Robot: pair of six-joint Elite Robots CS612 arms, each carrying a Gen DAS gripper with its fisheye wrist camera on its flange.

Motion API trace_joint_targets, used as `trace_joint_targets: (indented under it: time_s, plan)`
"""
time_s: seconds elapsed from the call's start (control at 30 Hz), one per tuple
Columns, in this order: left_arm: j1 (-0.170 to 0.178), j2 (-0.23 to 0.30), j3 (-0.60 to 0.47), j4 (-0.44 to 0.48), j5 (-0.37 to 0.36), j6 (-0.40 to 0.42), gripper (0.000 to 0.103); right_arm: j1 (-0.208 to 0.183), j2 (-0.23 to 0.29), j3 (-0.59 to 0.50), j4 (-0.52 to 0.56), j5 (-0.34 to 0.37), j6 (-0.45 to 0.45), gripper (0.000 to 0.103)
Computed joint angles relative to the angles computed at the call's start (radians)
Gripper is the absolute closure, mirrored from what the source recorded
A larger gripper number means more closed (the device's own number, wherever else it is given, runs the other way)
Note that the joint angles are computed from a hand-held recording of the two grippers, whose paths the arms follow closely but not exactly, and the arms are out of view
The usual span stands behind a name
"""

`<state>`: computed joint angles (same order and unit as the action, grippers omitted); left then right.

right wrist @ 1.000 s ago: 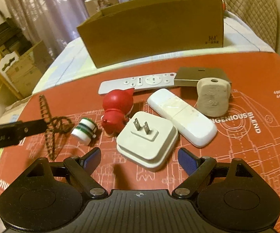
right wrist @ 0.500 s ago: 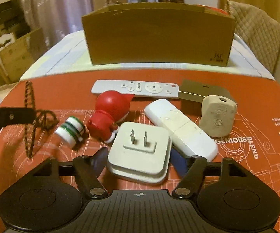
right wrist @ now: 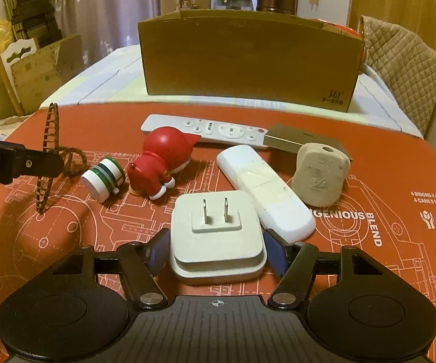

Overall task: Organize rigid objects
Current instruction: 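Grasp the copper wire coil with left tool while right grasps the white plug adapter, then lift and carry the coil and plug adapter into the cardboard box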

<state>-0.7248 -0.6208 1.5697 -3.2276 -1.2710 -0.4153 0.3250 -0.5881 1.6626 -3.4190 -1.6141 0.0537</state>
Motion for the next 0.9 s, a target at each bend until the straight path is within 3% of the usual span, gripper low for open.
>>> trace_joint_targets:
  time_s: [0.37,0.47,0.53,0.6,0.83,0.9]
  plan:
    - [-0.007,0.015,-0.024,0.039,0.055,0.034,0.033,-0.001,-0.006,0.009,-0.033,0.002,0.004,0.042]
    - [-0.005,0.021,-0.035,0.039,0.063,0.014,0.041,-0.002,-0.006,0.010,-0.034,0.006,0.008,0.042]
    - [-0.005,0.026,-0.041,0.043,0.067,0.002,0.055,-0.003,-0.006,0.011,-0.033,0.011,0.006,0.042]
    - [-0.005,0.029,-0.047,0.056,0.074,-0.009,0.062,-0.003,-0.006,0.012,-0.035,0.015,0.006,0.042]
    - [-0.006,0.034,-0.054,0.072,0.096,-0.035,0.081,-0.005,-0.006,0.012,-0.038,0.025,0.016,0.042]
    - [-0.005,0.032,-0.053,0.078,0.097,-0.057,0.081,-0.005,-0.007,0.012,-0.038,0.027,0.017,0.042]
